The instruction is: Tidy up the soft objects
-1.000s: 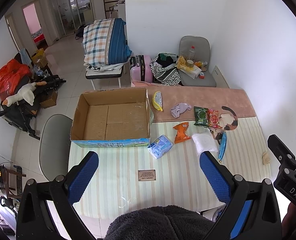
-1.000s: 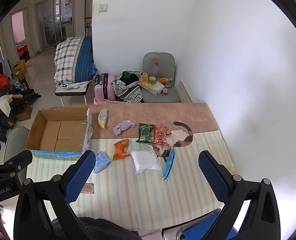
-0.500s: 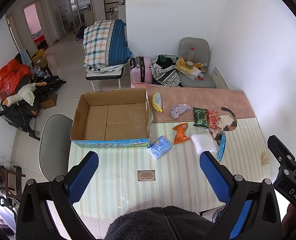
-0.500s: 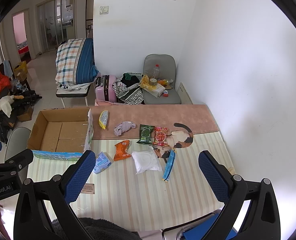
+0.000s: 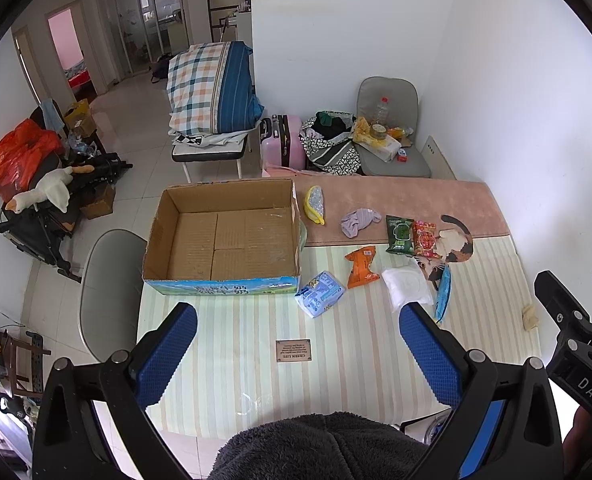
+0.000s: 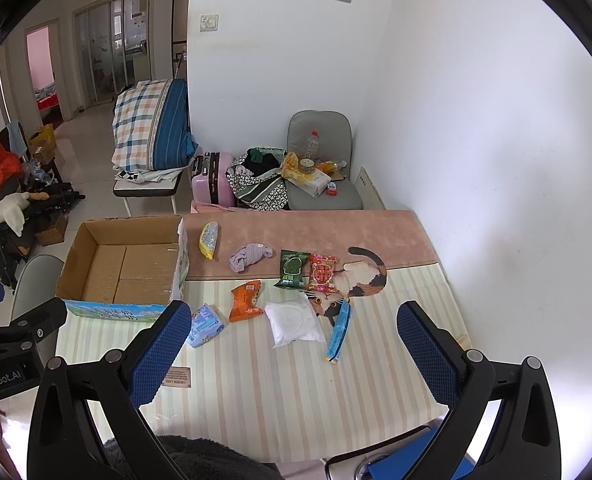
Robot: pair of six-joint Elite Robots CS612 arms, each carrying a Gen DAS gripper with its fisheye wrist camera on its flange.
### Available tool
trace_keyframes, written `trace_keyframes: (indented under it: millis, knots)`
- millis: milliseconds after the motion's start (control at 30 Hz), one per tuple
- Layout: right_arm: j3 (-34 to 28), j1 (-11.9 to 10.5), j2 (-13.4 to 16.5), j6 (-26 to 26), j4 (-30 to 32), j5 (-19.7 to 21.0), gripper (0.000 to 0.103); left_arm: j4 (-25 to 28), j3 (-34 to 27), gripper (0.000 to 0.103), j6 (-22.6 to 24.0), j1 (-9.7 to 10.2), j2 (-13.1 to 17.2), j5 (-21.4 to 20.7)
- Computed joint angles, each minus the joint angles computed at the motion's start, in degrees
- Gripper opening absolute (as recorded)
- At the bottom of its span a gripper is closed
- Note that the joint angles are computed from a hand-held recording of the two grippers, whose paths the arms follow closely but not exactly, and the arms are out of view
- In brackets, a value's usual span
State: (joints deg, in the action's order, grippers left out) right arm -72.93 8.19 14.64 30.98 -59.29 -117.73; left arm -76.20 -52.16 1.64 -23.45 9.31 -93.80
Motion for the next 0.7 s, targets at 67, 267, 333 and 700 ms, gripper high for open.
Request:
trace_keyframes:
  millis: [67,267,333,700]
  knots:
    - [0.1,0.1,0.0,0.1,0.0,0.1,0.103,0.0,-0.1,0.103,-0.1,0.02,0.1,-0.1]
    - [-0.3,0.2,0.2,-0.1,-0.4,-0.5,0.103,0.0,-0.1,0.103,0.0,-0.04,-0.2,0.1]
    - [-0.3,0.3,0.2,0.1,-0.3,-0.6,0.103,-0.1,0.0,0.103,0.0,-0.04,-0.3,0.1]
    - [-0.3,0.8,0.2,0.1,-0.5,-0.7,0.103,-0.2,0.0,0.103,0.3,0.19,-0.6,-0.3]
